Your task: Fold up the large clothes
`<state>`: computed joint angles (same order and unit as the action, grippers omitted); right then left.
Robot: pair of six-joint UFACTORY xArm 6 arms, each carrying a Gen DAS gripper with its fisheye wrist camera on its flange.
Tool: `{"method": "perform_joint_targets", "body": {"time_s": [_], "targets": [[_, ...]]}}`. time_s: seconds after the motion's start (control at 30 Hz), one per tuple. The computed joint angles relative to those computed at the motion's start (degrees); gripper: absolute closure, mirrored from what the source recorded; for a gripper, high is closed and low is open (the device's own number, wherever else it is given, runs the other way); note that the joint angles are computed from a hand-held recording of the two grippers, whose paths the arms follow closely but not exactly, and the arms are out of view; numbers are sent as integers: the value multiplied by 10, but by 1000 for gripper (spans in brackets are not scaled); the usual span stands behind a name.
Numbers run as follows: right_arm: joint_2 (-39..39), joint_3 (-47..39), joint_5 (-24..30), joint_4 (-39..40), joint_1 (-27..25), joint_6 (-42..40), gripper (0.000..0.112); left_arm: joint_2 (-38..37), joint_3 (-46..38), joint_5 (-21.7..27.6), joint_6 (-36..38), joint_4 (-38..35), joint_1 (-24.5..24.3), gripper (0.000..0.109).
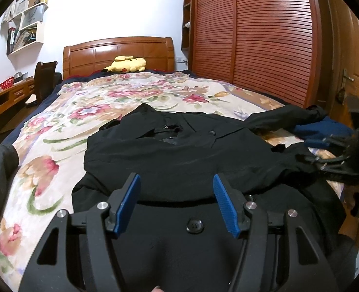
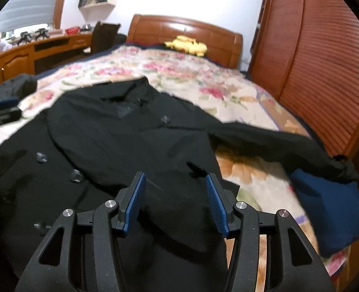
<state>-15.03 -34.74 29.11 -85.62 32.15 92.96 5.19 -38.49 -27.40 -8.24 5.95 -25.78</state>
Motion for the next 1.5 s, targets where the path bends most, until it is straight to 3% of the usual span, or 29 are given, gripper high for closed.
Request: {"method": "perform_joint_targets", "body": {"time_s": [0.27, 0.5, 0.57, 0.7, 0.8, 1.03, 1.3, 1.5], "targets": [[67, -9, -88, 19, -82, -16, 60, 26, -37, 8, 20, -25, -23, 47], [29, 10, -128, 14, -108, -21, 60, 52, -70, 11, 5, -17, -31, 46], [9, 12, -116, 20, -110, -37, 60, 61, -83, 14, -25, 11, -26, 46], [-15, 10, -98, 53, -125, -83, 48, 77, -109, 17, -49, 27, -29, 45], [-31, 8, -95, 81, -157, -120, 43, 84, -120, 18, -12, -11, -40, 44], [-73, 15, -80, 138, -240, -201, 42, 97, -138, 34, -7, -11, -40, 43], [-81, 1, -95, 223, -369, -297, 41, 107, -148, 46, 6, -19, -47, 42], [-66, -34, -65, 224, -431, -316, 42, 114, -154, 52, 15, -21, -53, 42]]}}
